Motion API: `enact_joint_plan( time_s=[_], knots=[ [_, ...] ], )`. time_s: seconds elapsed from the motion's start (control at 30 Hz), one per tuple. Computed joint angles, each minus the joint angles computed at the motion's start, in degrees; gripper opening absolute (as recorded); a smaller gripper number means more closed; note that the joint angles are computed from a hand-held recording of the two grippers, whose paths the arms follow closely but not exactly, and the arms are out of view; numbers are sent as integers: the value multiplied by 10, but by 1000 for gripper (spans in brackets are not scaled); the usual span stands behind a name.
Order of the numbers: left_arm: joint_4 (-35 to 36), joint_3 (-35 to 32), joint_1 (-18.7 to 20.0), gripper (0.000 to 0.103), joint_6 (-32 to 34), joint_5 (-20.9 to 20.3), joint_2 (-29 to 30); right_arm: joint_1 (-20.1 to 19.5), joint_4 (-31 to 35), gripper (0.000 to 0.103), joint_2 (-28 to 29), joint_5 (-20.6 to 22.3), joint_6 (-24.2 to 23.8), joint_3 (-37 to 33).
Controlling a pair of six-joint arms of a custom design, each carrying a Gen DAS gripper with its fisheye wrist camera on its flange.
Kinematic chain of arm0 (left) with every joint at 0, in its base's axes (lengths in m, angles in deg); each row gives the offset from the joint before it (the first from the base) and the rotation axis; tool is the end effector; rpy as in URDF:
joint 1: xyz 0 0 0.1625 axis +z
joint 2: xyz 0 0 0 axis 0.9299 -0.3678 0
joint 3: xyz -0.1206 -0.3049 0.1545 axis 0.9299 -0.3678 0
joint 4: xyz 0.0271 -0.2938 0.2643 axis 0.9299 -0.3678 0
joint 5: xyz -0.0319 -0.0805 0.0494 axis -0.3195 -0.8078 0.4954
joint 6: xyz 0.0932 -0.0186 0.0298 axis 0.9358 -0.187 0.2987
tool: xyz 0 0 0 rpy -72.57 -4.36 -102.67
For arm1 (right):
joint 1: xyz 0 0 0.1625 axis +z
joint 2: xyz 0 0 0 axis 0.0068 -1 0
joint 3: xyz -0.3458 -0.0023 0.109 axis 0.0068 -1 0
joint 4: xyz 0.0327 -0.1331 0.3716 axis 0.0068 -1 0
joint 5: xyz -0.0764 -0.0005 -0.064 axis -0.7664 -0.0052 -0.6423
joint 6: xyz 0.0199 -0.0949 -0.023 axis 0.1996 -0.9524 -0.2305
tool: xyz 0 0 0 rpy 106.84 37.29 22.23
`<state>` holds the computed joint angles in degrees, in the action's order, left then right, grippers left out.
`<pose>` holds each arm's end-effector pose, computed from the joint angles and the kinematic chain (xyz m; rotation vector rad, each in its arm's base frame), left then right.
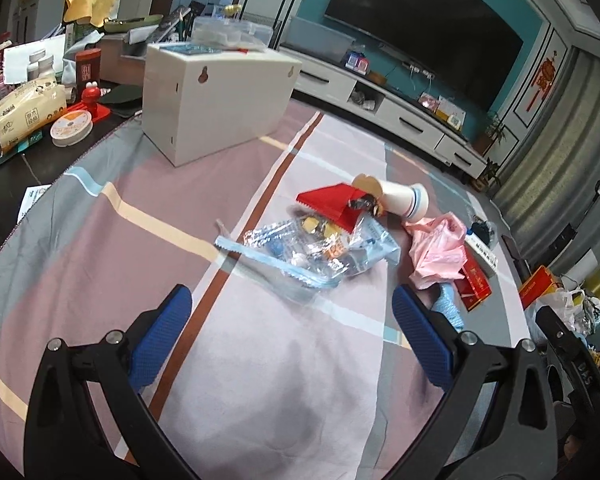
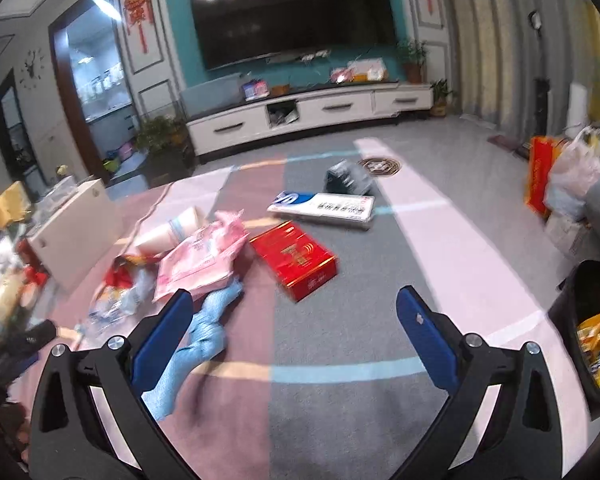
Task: Collect trash
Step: 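Grasp the clear plastic wrapper with the left tool while the right tool grasps the blue cloth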
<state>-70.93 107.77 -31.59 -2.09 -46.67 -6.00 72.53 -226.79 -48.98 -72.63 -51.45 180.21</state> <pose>-0.3580 -0.5459 -0.0076 -0.2292 2.2740 -1.2027 -0.0443 -0.5970 0.2999 0.5088 -2.3823 1.1200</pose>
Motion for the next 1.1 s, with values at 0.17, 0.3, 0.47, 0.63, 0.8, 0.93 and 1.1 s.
enact_joint_plan(
  time_s=[0.17,0.3,0.47,0.63,0.8,0.93,1.1],
  knots=[
    [32,-24,10,100,18,-1,4,0,127,93,-15,31,16,-17],
    [11,-65,35,100,97,-19,21,19,205,79,7,13,17,-57],
    [-19,-119,68,100,178,-61,51,46,214,52,67,-41,-11,-100],
    [-18,-168,88,100,222,-91,80,46,223,36,93,-67,-20,-112],
    [20,-197,94,99,229,-99,99,46,197,28,93,-74,-37,-101],
    [4,-192,94,89,235,-96,103,43,191,25,86,-69,-41,-91],
    [7,-189,85,53,246,-90,108,36,202,24,76,-57,-32,-84]
  ],
)
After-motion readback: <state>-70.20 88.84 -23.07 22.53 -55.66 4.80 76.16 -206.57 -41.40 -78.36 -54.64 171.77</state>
